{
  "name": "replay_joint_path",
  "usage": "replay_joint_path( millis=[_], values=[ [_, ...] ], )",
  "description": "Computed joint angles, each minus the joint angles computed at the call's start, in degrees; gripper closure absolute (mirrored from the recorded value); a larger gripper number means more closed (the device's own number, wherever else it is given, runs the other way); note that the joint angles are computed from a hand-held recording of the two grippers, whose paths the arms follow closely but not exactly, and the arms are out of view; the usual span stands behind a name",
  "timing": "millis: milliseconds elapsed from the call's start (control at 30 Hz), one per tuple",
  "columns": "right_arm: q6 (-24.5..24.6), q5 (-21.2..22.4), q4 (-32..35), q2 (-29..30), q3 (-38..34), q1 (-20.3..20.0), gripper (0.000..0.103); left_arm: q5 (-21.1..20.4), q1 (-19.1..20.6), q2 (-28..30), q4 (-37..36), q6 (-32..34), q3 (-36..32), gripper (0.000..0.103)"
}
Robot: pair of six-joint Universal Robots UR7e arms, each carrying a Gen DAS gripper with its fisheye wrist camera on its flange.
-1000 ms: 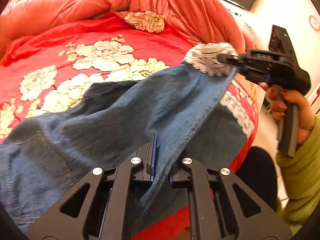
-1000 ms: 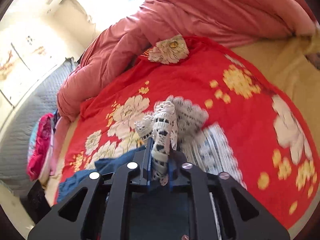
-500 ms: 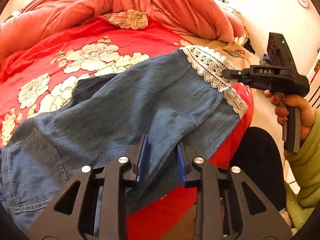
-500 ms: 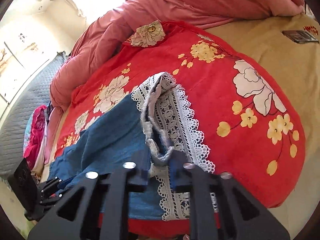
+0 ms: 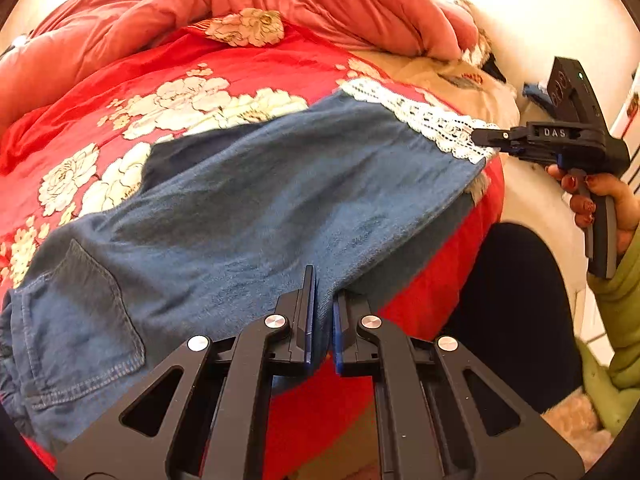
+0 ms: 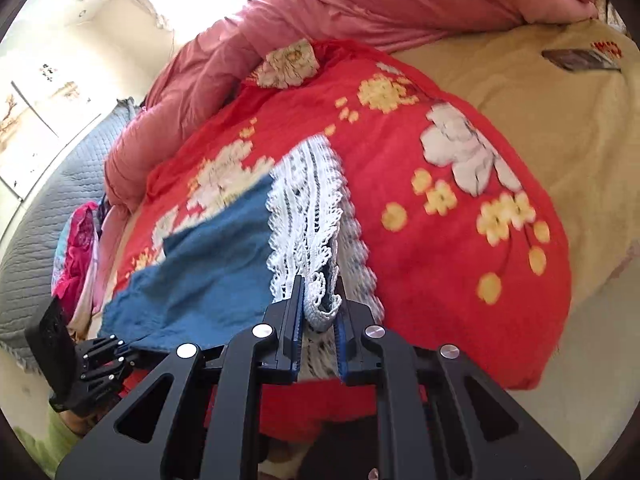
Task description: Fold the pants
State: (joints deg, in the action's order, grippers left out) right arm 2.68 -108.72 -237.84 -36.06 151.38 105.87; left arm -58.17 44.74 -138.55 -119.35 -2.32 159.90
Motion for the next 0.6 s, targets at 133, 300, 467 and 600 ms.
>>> replay_joint_path(
  millis=[133,300,467,600],
  values=[
    [-0.2,0.3,-1.0,1.8,0.7,-1.5,0.09,0.1,0.5,0.7,0.4,-0.5,0.5,0.098],
    [0.8,-4.3,1.1,1.8,0.7,-0.3,0.073,0.4,1.3,1.5,-0.1,-0.7,0.9,0.096],
    [0.0,-6.9,-3.1,0.6,2.3,2.7,0.07,-1.3,2.6,0.9,-0.2,-0.1,0.9,0.082],
    [-2.1,-5.2,0.0,-0.1,0.2,7.0,0.069,-1.0,1.6,-1.1,1.6,-1.0,1.4,0.079]
  ],
)
